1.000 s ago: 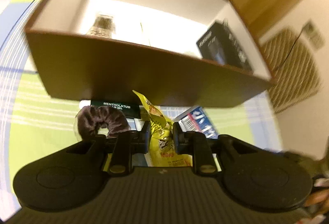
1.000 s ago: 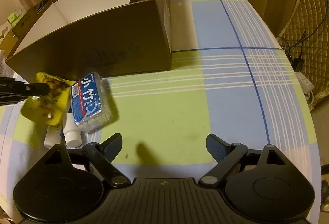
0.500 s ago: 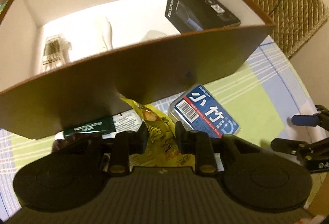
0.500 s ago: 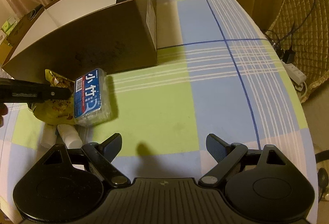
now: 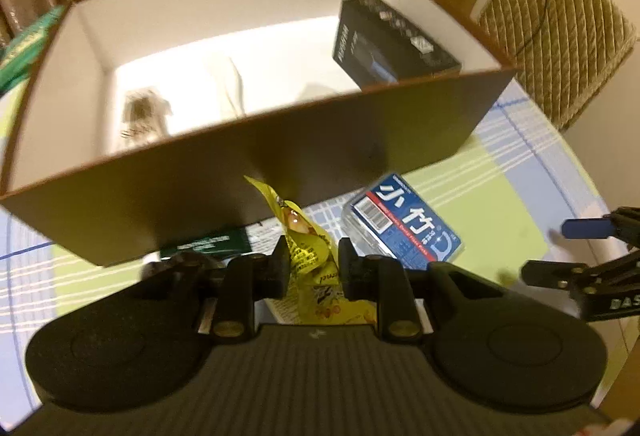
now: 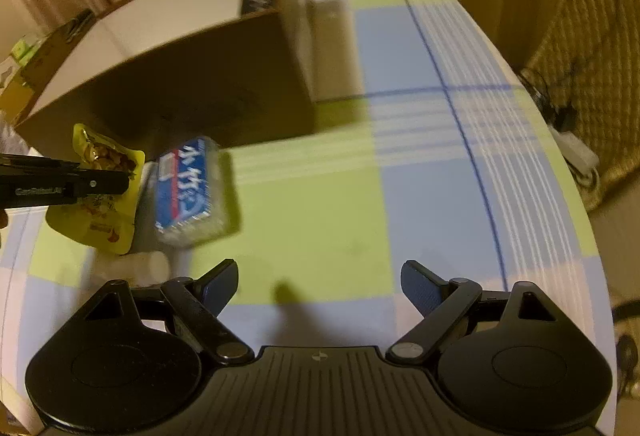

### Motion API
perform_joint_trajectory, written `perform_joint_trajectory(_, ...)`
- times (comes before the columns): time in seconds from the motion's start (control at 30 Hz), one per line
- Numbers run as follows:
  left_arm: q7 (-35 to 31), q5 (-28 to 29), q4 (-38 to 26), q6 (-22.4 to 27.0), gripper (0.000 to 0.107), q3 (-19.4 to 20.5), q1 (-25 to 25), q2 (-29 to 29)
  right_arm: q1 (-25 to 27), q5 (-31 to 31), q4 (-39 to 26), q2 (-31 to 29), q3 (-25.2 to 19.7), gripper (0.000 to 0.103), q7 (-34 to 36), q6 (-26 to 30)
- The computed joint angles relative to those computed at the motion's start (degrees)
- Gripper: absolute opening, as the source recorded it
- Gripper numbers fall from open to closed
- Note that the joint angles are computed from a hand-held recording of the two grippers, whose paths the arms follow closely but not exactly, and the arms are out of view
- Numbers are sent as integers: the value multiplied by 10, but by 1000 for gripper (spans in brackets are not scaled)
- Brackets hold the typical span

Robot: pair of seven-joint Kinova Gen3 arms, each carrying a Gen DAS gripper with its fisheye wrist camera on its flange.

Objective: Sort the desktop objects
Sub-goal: 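Grasp the yellow snack pouch with the left tool while the right tool grasps the blue toothpick box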

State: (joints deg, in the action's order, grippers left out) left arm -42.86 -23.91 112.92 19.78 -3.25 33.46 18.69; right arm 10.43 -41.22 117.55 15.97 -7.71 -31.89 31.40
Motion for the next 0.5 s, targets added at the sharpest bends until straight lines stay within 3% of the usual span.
perform_joint_trajectory(0.23,121,-85,51,9,20,-48,46,-61,-14,-44,-11,4,-32,87,58,7)
perform_joint_trajectory(0.4,198,-139,85,25,20,-46,40,-102,-52,-40,-17,14,-44,86,76,-8)
perform_joint_trajectory(0.5,232,-163,99,39,20,-35,30,-118,-98,1,-22,24,-41,81,43,-37)
